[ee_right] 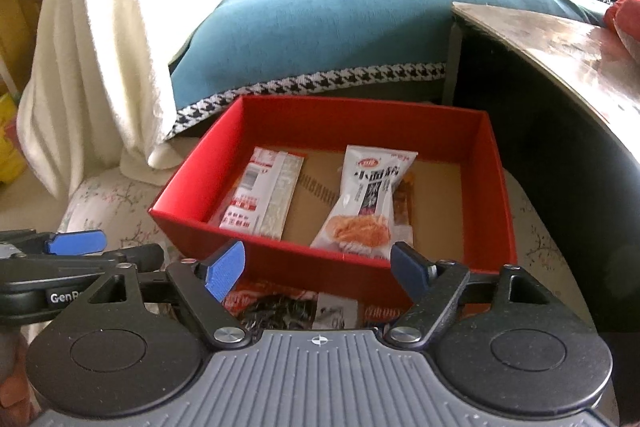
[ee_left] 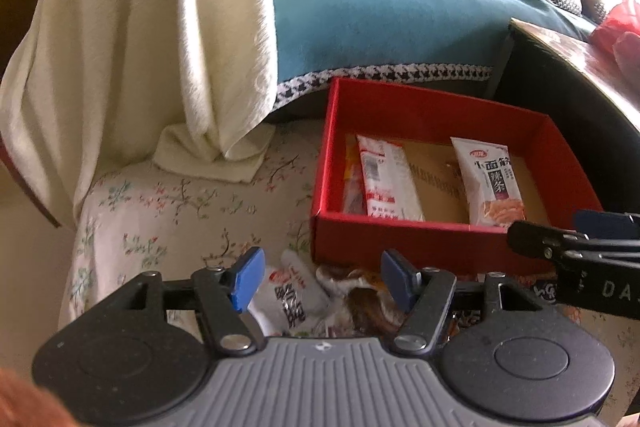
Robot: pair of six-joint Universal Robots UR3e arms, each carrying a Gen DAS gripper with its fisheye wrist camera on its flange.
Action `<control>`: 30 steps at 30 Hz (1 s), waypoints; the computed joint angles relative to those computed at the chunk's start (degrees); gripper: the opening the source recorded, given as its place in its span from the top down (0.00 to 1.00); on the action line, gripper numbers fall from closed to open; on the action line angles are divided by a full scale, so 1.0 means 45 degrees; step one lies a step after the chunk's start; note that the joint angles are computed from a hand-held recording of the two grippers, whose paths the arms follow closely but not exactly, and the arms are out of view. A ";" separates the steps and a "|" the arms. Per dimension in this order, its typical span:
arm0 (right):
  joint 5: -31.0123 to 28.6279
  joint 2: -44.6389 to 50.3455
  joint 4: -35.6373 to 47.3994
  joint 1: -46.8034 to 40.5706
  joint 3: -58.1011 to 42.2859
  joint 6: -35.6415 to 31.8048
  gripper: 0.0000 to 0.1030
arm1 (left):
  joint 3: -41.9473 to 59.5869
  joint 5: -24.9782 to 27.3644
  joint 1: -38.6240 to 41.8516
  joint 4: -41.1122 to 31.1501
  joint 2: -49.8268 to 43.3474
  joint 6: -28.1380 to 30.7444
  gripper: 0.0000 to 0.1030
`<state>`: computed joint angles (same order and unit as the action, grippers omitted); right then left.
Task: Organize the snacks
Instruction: 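Withdraw both tools from the box toward the snack pile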
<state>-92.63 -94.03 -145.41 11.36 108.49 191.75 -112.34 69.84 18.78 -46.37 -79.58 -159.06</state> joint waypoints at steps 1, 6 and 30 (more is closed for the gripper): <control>0.0038 -0.0112 0.0041 0.0008 0.0085 0.0019 0.17 | 0.0009 -0.0036 0.0087 -0.0195 0.0048 0.0040 0.42; 0.0186 -0.0732 0.0351 -0.0098 0.0629 -0.0143 0.17 | -0.0125 -0.0058 0.0263 -0.0911 0.0356 0.0294 0.41; 0.2341 -0.3761 0.2465 -0.3362 0.3575 -0.2327 0.14 | 0.1896 -0.0498 -0.1832 -0.3518 -0.1839 1.1010 0.32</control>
<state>-82.10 -110.96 -134.32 -3.76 124.58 181.28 -103.81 67.60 10.54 -62.20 -87.85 -109.52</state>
